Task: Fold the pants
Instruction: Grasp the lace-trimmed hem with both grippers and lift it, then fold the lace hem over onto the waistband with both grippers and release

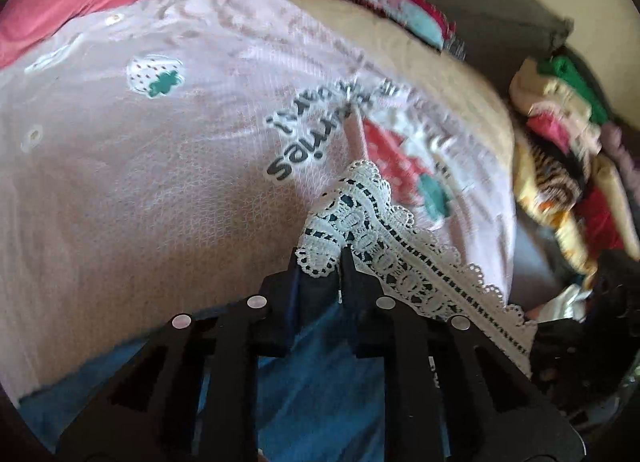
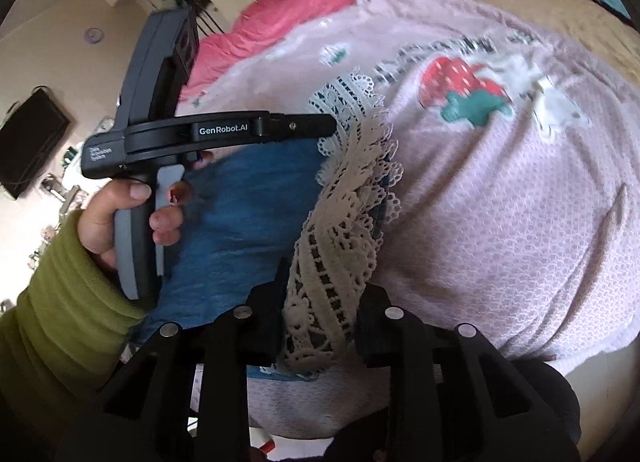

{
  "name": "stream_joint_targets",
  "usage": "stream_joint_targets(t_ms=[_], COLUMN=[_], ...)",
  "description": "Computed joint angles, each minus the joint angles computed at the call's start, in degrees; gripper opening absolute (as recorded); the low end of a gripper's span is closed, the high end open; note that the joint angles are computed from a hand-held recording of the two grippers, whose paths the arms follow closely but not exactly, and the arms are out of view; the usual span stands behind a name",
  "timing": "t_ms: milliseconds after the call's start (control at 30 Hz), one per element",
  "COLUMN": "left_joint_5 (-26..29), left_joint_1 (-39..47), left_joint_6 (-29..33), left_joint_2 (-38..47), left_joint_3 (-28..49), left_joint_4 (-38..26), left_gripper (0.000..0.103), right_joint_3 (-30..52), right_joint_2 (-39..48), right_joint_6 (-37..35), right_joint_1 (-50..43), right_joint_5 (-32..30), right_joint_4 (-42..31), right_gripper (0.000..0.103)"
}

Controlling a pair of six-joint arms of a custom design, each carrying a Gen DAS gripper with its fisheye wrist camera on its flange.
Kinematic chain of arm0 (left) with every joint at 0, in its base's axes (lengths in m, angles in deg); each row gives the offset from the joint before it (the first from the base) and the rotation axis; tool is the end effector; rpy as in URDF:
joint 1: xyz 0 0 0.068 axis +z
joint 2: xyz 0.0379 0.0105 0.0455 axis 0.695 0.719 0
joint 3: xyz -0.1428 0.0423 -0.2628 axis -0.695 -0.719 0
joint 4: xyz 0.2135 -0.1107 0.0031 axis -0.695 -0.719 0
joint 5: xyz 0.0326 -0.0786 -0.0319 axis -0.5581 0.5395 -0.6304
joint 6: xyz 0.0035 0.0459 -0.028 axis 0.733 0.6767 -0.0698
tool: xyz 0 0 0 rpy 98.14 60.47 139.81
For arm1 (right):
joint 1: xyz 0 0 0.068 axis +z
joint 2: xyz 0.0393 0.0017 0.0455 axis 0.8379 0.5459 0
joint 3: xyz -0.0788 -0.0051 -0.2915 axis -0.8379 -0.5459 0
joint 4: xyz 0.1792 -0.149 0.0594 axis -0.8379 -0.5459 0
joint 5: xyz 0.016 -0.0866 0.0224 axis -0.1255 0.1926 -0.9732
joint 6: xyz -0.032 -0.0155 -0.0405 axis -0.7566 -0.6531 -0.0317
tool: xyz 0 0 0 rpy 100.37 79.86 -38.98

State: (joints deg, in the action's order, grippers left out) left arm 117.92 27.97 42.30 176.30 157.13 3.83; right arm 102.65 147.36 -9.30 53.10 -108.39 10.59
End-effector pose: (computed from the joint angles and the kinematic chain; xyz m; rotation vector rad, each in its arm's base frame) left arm 0.3745 -0.1280 0.2165 0.9794 2.4253 -0.7519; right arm 0.1678 0.0047 0.1875 0.1503 2.3737 0.6325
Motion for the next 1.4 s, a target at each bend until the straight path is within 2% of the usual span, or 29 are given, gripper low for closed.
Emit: stream_joint_targets(t_ms=[133, 233, 433, 500, 533, 567, 600, 667, 733, 800, 933, 1000, 1033, 1167, 1233, 1400], left_joint_5=[7.03, 10.88, 14.15, 12.39, 10.03, 9.94, 12.32, 17.34, 19.2, 21.07, 24.43, 21.7, 19.81, 16.37, 16.79, 16.07], left_joint_1=[6.41, 12.98, 25.27, 27.21, 28.77, 30.21, 33.27, 38.38, 42.66, 45.22, 46.16, 44.63, 43.61, 42.09, 41.91, 41.72], left_joint_6=[2.21, 5.5, 9.08, 8.48, 6.86, 5.99, 4.97, 4.41, 3.94, 5.99, 11.85, 9.9, 9.3, 6.78, 6.86, 5.81], left_joint_2=[-4.66, -8.07, -9.23, -8.86, -8.29, -7.88, -6.91, -5.92, -5.52, -3.54, 0.94, 0.36, 0.18, -1.69, -1.76, -0.56], left_joint_3=[-2.62, -3.45, -4.29, -5.79, -6.34, -6.35, -6.03, -5.91, -5.59, -1.87, 3.63, 1.11, 0.07, -3.24, -3.13, -2.9], left_joint_4=[-1.82, -4.86, -8.23, -6.77, -5.95, -6.44, -7.9, -9.26, -10.38, -15.96, -25.92, -22.74, -21.39, -15.76, -15.72, -14.13], left_gripper=[0.011, 0.011, 0.013, 0.015, 0.02, 0.028, 0.03, 0.047, 0.054, 0.055, 0.071, 0.071, 0.071, 0.071, 0.071, 0.07], right_joint_3=[-0.4, 3.41, 12.38, 14.81, 15.82, 16.87, 17.39, 18.11, 19.48, 21.77, 28.49, 30.15, 30.17, 26.07, 22.71, 18.11], right_joint_2=[-7.66, -8.11, 4.12, 10.56, 13.32, 16.36, 17.73, 19.04, 19.8, 21.13, 28.48, 31.67, 31.86, 25.78, 21.42, 16.63], right_joint_6=[3.75, 6.91, 8.09, 8.1, 8.27, 8.51, 8.85, 8.45, 7.47, 6.42, 3.82, 2.27, 2.05, 1.68, 2.45, 6.89], right_joint_1=[6.65, 18.53, 34.22, 37.79, 38.86, 39.77, 40.75, 42.87, 45.19, 48.58, 55.37, 58.65, 59.23, 59.06, 57.97, 62.14], right_joint_5=[1.73, 8.71, 15.75, 18.13, 18.79, 19.08, 19.76, 21.51, 24.42, 28.06, 36.01, 39.28, 39.53, 37.87, 36.73, 42.35], right_joint_4=[0.65, 0.51, 4.07, 5.12, 5.22, 5.01, 4.64, 3.88, 2.47, 0.84, -2.67, -2.56, -2.06, 1.28, 3.12, 0.34], right_gripper=[0.025, 0.025, 0.025, 0.025, 0.025, 0.025, 0.025, 0.025, 0.025, 0.025, 0.032, 0.045, 0.056, 0.058, 0.068, 0.07])
